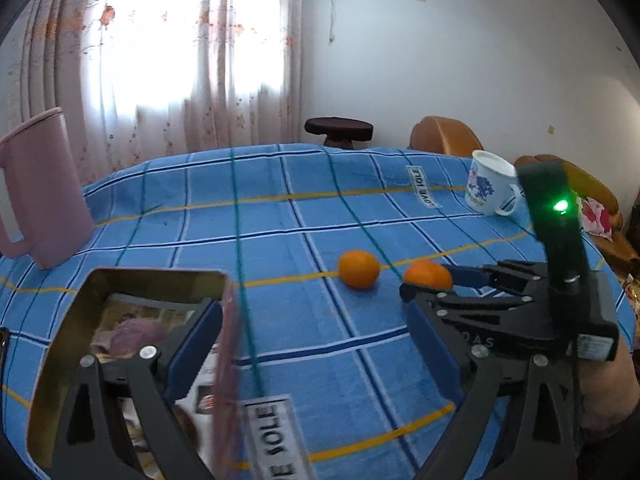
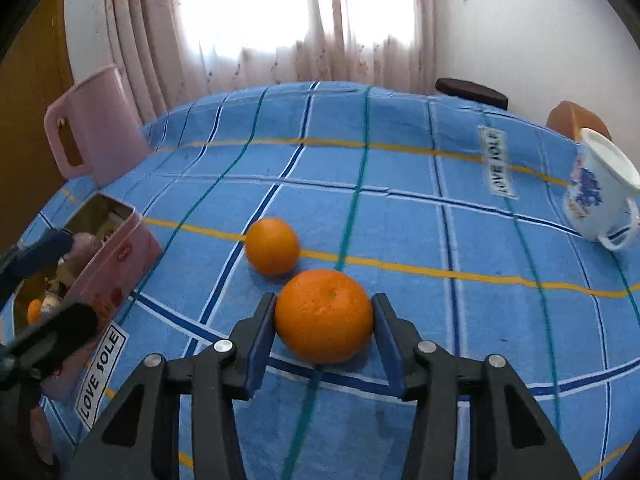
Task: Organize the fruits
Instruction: 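Grasp a large orange with the right tool while the left tool grasps a small orange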
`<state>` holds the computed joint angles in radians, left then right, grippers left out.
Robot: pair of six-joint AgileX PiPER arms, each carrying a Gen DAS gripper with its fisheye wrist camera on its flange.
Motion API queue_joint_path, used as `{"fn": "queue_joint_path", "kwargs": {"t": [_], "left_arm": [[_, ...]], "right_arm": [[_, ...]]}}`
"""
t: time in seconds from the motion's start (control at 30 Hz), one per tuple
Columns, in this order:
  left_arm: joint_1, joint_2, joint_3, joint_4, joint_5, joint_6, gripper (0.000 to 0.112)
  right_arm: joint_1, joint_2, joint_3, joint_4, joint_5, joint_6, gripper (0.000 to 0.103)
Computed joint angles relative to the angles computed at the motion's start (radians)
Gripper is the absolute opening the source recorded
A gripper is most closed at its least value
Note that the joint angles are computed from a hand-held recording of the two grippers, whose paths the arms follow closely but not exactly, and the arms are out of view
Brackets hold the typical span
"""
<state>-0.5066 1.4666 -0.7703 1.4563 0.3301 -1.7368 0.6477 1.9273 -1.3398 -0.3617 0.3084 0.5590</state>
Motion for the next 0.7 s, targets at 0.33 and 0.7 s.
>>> {"fn": "queue_joint_path", "kwargs": {"t": [0.33, 0.7], "left_arm": [[-0.042, 0.23, -0.247, -0.286, 0.06, 0.304, 0.095], [0.039, 0.347, -0.393, -0.565, 0.061, 0.51, 0.095]], "right_arm": [[-0.098, -0.116, 0.168, -0.375, -0.089, 0.442, 0.049], [-0.09, -0.128, 0.198, -0.594, -0.106, 0.657, 0.049]]}}
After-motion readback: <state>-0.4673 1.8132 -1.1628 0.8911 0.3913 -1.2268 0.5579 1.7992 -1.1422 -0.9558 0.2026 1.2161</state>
